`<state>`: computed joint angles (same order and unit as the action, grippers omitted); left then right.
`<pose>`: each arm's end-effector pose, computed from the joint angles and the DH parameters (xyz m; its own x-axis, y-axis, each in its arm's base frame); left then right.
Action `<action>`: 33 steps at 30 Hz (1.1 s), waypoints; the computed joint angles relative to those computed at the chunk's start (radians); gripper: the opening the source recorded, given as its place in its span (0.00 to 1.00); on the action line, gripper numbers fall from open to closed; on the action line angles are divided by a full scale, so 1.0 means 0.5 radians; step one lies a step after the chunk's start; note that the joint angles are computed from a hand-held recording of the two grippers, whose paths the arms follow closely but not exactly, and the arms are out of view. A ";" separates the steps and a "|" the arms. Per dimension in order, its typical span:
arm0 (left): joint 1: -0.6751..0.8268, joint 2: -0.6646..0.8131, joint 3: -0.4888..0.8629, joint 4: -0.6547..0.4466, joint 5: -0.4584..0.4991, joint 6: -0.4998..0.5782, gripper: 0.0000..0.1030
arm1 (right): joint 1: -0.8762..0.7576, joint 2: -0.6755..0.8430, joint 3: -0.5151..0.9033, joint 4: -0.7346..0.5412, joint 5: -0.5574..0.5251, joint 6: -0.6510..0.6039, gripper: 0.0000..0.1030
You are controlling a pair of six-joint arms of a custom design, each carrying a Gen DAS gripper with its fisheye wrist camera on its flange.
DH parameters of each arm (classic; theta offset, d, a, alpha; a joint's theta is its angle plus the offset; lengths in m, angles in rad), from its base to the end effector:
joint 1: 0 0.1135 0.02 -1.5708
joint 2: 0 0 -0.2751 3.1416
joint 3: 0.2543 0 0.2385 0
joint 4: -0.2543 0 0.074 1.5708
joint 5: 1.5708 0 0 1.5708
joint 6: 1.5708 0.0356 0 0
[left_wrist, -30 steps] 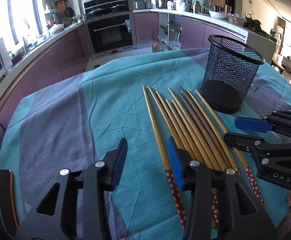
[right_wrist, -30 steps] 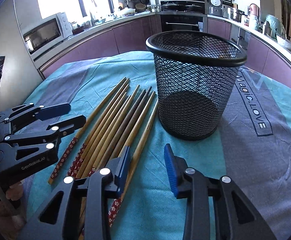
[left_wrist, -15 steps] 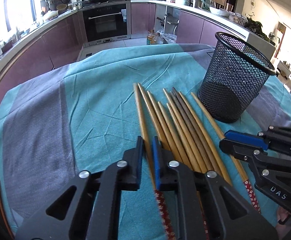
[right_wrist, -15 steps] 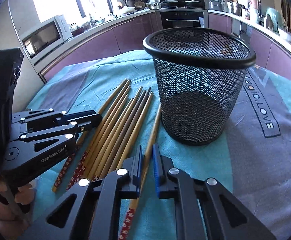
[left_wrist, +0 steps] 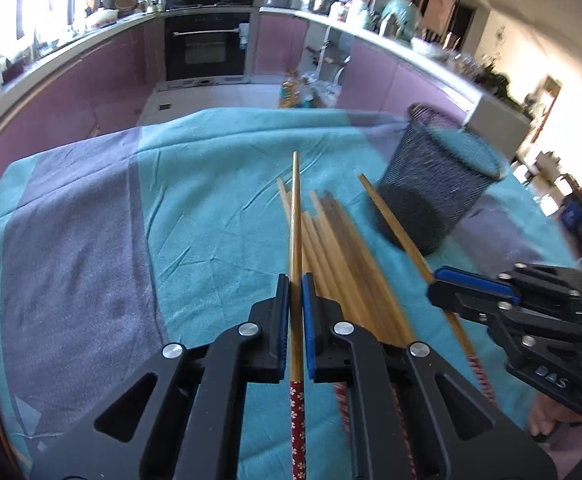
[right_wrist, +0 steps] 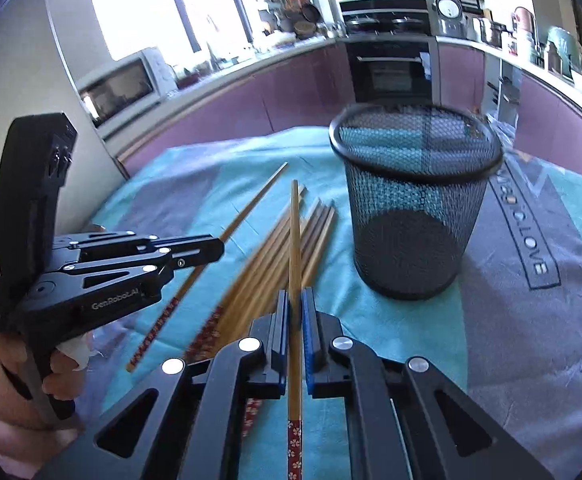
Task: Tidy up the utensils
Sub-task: 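Lift the chopstick with the right gripper and drop it into the mesh cup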
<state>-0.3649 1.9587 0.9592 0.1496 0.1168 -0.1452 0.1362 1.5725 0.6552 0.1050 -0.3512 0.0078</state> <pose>0.3456 -0.1365 0.1243 -0.7560 0.1350 -0.6404 0.3203 0.9297 -0.1821 0.2781 0.0505 0.1638 -0.7219 -0.0915 -0.6859 -0.3563 0.8989 0.2551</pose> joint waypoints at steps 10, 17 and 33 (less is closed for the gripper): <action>0.037 -0.497 -0.204 0.005 0.248 0.029 0.07 | -0.175 -0.340 -0.054 -0.012 -0.261 -0.051 0.05; 0.001 -0.730 -0.249 0.071 0.295 -0.043 0.07 | -0.331 -0.469 0.000 -0.009 -0.430 -0.033 0.05; -0.252 -0.471 0.279 0.248 -0.030 -0.241 0.07 | -0.524 -0.502 0.312 -0.088 -0.522 -0.091 0.05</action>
